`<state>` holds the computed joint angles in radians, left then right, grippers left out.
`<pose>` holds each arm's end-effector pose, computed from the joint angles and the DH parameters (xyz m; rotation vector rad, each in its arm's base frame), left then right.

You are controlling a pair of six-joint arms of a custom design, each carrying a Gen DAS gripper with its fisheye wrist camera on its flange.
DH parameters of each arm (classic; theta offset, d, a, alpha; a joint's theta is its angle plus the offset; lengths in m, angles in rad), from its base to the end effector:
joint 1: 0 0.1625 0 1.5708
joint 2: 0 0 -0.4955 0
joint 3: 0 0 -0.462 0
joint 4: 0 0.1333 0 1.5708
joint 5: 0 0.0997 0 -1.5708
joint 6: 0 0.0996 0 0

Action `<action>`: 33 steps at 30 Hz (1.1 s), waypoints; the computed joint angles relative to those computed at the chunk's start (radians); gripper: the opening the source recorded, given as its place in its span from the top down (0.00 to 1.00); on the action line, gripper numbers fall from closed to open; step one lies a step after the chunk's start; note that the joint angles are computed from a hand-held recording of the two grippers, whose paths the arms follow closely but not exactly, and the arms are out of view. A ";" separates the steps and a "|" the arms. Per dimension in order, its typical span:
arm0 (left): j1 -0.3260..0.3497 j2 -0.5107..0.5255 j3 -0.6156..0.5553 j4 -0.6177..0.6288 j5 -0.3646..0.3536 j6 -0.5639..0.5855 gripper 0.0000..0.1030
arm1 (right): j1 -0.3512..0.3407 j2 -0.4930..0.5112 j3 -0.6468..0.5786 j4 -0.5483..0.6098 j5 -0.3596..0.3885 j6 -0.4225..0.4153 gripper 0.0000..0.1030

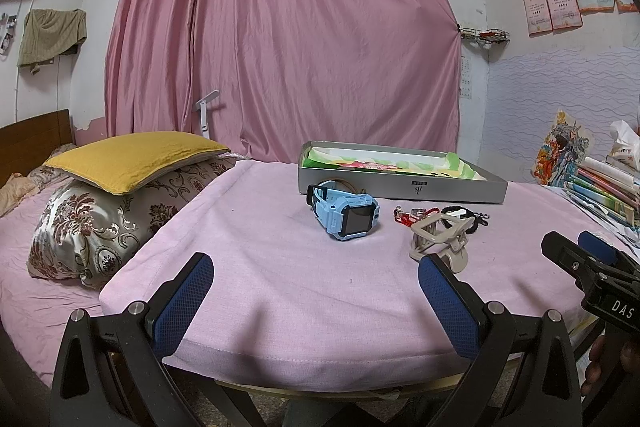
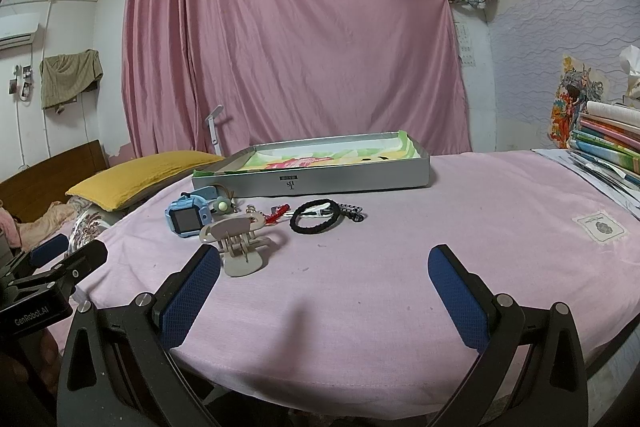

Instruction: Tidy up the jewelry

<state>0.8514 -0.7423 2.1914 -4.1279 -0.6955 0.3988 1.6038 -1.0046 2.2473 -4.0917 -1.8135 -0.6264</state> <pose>-0.1867 -0.5315 0.0996 0.5888 2.0682 -1.4157 0.1270 -0.5321 0.2109 0.5121 -2.0987 1.4523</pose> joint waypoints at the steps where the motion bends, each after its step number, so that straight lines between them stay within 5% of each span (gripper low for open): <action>1: 0.000 0.000 0.000 0.000 0.001 0.000 0.00 | 0.000 0.000 0.000 0.001 0.001 0.000 0.01; 33: 0.012 0.000 -0.003 0.004 -0.003 0.000 0.00 | -0.004 -0.002 0.002 0.003 0.002 0.003 0.01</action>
<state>0.8637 -0.7421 2.1887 -4.1239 -0.6981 0.3985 1.6001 -1.0061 2.2491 -4.0888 -1.8117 -0.6232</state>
